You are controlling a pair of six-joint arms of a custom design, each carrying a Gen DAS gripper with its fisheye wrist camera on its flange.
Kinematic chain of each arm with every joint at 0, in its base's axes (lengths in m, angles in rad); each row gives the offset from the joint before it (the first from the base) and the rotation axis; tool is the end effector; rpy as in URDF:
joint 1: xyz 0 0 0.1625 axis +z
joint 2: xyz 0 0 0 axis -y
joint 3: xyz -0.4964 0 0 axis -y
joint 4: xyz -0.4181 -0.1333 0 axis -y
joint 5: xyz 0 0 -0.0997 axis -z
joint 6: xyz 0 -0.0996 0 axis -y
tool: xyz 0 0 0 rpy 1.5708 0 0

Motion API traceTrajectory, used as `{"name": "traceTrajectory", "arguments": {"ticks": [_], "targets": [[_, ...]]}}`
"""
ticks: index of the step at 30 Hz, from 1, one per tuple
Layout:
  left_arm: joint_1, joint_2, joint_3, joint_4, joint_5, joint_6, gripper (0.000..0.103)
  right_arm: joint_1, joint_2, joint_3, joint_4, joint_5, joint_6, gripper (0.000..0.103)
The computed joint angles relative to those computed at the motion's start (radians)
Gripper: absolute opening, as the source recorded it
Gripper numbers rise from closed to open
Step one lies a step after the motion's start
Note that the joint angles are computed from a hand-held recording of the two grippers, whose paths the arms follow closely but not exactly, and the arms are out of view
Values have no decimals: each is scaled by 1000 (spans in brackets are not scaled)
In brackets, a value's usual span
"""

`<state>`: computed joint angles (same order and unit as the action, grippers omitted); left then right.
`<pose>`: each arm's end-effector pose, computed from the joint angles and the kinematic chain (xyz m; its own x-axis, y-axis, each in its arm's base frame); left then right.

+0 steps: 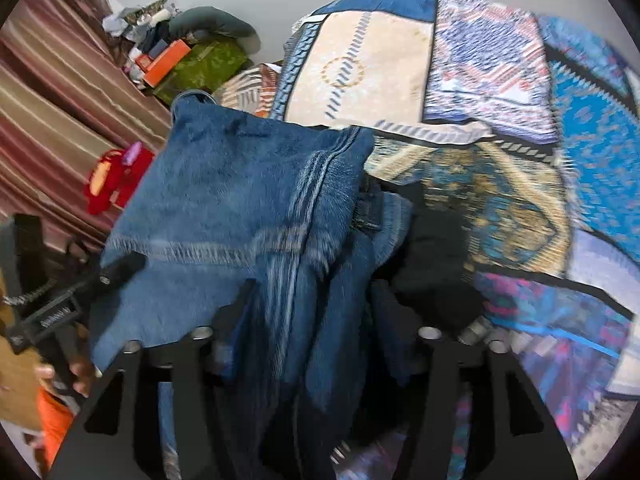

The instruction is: Fold large clothes

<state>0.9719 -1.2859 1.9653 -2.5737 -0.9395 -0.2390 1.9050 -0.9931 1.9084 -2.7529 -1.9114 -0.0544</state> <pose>-0.1711 -0.5914 0.3316 -0.8771 0.1062 -0.4684 0.3364 0.8319 -0.4413 0.3067 -0.5783 0.1826 -0.9007 -0.2752 0.3361 -0.3659 0.8976 -0.2457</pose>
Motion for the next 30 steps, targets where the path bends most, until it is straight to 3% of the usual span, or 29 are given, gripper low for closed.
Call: {"name": "traceTrajectory", "arguments": {"ticks": [9,15,20,26,30], "targets": [[-128,-136,132,100,107,-82,63,29,-123,130,-66,-71,-2,67],[-274,-234,181,171,202,-167,63,114,-210,186,-165,-82,-20,67],[-463,-320,219,179,329,-200,63,247,-274,237,-340,-115,-85,67],[-747,-411,280,196,521,-229,64,421,-302,295,-580,-174,-194,67],[-910,-455,318,322,657,-353,66,505,-307,335,-712,-202,-243,67]]}}
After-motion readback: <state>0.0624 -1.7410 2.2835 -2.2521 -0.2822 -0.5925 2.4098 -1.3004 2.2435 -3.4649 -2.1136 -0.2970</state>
